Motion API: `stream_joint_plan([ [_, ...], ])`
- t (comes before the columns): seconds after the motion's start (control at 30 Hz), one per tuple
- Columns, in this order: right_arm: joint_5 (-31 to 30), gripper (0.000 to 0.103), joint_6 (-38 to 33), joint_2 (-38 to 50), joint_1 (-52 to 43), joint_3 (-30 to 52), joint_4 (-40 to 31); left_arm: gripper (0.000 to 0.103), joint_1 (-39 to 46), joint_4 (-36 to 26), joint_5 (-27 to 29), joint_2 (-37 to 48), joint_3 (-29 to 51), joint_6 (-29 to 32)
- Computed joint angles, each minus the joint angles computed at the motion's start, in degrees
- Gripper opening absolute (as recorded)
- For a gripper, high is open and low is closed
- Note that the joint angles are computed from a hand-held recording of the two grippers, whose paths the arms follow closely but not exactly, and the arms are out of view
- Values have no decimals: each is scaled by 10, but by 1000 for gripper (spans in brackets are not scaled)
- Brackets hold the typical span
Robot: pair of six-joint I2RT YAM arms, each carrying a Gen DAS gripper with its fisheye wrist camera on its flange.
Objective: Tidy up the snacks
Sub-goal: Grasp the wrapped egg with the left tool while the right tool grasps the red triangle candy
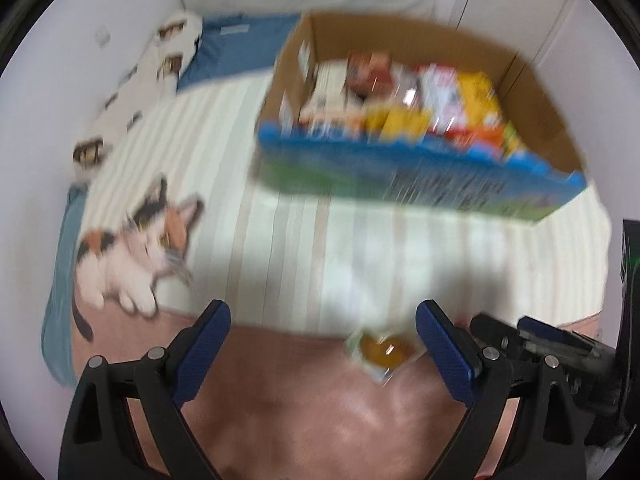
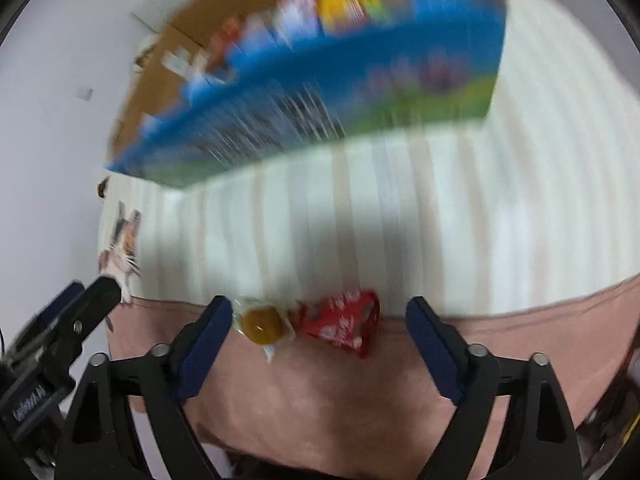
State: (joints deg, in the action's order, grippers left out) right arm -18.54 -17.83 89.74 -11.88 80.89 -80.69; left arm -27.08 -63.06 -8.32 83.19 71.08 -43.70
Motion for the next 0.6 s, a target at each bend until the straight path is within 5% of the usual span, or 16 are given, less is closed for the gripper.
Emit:
stream_joint_plan([
  [0.33,13,54,14,22,11,-124,101,95,-9,49,39,19,-83,-18],
  [0.6,43,51,-21,7,-37,-92,76,95,-16,115,122,84,-95,-32],
])
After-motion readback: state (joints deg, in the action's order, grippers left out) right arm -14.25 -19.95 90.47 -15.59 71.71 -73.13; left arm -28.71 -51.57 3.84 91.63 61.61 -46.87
